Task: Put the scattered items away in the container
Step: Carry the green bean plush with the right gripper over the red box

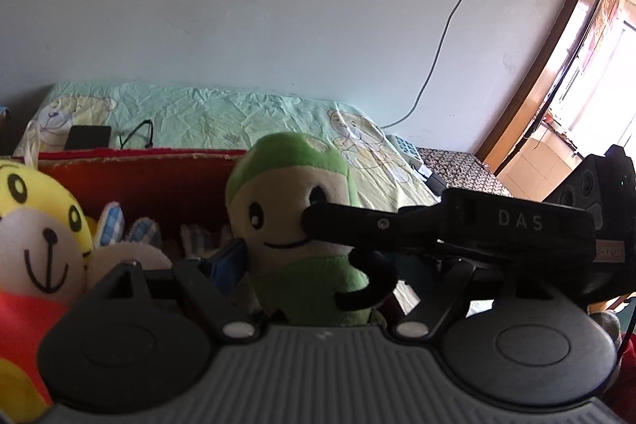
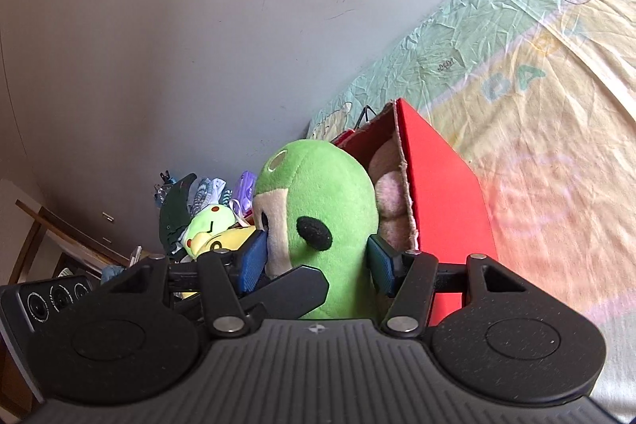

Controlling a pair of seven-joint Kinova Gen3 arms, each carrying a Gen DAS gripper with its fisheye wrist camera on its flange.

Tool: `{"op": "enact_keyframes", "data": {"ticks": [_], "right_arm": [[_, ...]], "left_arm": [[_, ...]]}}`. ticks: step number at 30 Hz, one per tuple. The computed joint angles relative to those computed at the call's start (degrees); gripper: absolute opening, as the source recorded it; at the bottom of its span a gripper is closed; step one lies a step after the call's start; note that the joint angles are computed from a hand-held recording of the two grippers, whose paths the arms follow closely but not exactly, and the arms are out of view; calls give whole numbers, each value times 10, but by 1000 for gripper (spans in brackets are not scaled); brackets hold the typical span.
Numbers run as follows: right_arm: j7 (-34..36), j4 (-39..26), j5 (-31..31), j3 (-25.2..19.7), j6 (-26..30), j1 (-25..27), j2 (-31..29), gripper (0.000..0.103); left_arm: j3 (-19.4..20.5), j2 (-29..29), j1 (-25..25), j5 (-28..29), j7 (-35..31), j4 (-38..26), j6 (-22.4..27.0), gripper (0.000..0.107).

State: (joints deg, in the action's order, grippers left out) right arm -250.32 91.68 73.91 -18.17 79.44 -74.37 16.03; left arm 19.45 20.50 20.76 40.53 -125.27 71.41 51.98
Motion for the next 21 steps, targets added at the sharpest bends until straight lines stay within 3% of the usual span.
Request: {"op": "enact_keyframes", "data": {"ticks": [5, 10, 16, 21], "right_arm": [[108, -45, -34, 18, -9, 10, 15, 57], [152, -57, -66, 28, -49, 20, 6, 57], [171, -64, -78, 38, -50, 14, 10, 57], [206, -92, -92, 42, -22, 10, 16, 62]], "left_arm": [[-7, -1, 27, -49, 2, 9, -28, 86], [-13, 1, 39, -86, 27, 0, -27, 88], [-6, -20, -8, -42, 8, 20, -1, 86], [-9, -9, 2, -38, 13, 6, -2, 88]]}}
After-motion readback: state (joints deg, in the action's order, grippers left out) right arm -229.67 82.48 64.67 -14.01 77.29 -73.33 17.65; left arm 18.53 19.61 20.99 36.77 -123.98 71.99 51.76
